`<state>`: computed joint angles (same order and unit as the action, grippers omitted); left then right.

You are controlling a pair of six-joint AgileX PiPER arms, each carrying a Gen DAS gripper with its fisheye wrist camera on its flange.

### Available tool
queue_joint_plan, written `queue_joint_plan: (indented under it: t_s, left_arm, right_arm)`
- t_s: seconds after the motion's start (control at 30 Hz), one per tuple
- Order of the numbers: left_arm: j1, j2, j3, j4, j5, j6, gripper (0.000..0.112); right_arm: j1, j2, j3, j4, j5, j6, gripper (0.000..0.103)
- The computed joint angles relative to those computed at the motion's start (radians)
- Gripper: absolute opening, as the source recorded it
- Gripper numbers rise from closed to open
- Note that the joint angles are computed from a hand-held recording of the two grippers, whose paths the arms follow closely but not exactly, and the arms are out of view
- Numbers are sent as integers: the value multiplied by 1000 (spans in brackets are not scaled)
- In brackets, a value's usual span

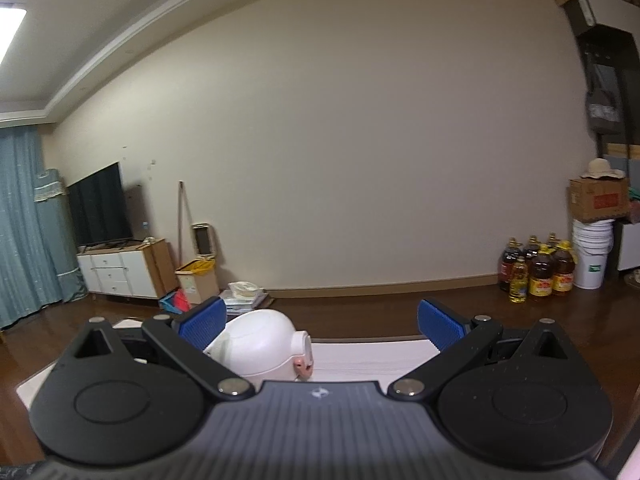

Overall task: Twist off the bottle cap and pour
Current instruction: 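Hold the bottle with the left tool while the right tool approaches the lid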

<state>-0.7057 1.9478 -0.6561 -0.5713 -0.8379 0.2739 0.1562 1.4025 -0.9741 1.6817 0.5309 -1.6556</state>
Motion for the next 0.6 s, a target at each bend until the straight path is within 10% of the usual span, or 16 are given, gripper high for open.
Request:
queue_joint_plan:
  t_s: [0.6]
  left_arm:
    - [-35,-12,120,-116,-141,-66,72]
  right_arm:
    - [185,4,-43,-146,-63,78,103]
